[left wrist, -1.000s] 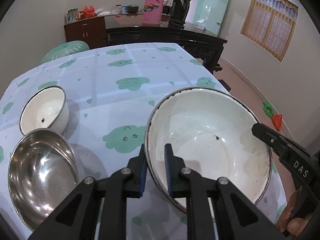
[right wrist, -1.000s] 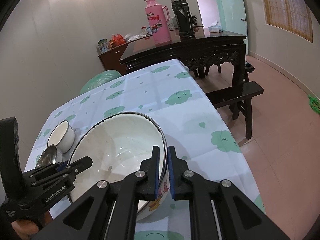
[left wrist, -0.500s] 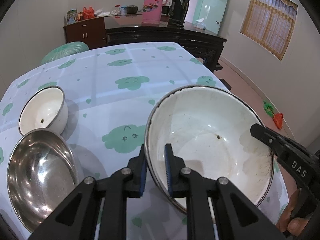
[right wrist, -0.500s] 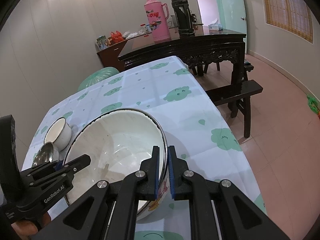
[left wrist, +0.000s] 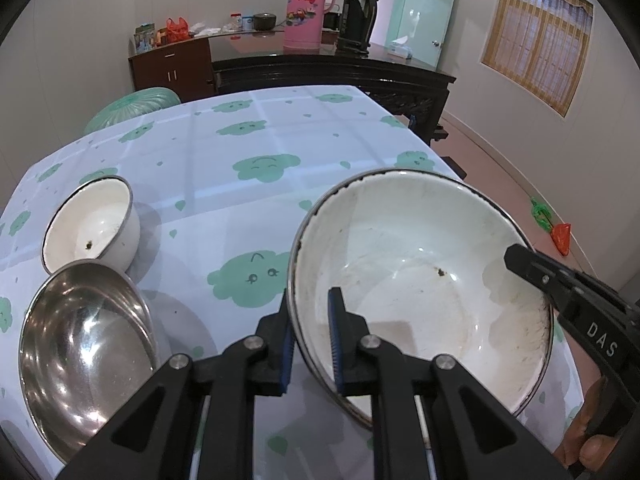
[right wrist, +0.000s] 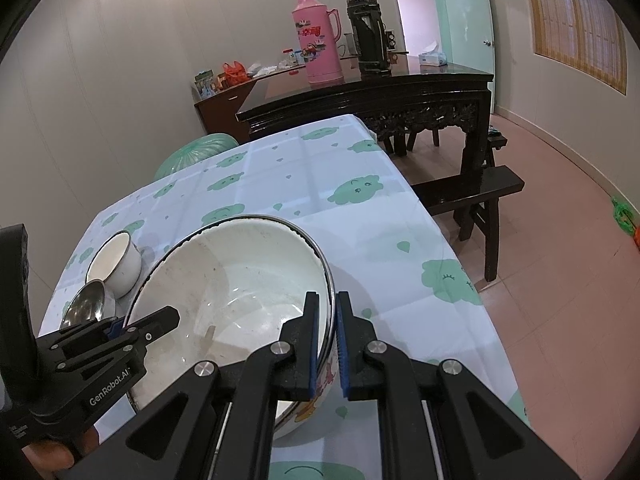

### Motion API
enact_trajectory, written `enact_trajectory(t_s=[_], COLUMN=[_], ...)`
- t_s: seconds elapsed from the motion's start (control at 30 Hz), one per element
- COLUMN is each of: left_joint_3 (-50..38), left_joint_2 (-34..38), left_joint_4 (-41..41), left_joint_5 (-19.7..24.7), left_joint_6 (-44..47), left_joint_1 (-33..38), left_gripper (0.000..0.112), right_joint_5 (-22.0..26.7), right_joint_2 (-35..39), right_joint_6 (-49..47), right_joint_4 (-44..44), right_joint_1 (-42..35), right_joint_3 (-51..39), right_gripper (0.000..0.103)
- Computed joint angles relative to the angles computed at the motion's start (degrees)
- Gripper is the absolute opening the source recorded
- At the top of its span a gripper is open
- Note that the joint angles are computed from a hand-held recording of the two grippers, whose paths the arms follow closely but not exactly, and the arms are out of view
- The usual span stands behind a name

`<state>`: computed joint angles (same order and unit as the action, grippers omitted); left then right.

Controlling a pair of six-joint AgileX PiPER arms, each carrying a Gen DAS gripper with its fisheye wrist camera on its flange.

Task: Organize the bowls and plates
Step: 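Lift the white enamel bowl with both grippers and carry it along the table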

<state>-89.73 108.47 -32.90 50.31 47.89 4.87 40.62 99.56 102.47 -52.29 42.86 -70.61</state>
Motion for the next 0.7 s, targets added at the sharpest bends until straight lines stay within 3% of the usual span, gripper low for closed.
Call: enact_trajectory(t_s=[0.7], left_joint_3=[0.79], left_joint_2=[-0.77], left_joint_4=[-0.29], left_joint_5=[-0.74], left_joint_6=[0.39], left_joint_1=[0.16], left_gripper=[0.012], right_joint_5=[0.61], right_joint_2=[-0.27], right_joint_6=[0.99], right_joint_4=[-1.11], right_joint_1=[0.71], right_joint_3=[0.02], right_gripper=[0.01])
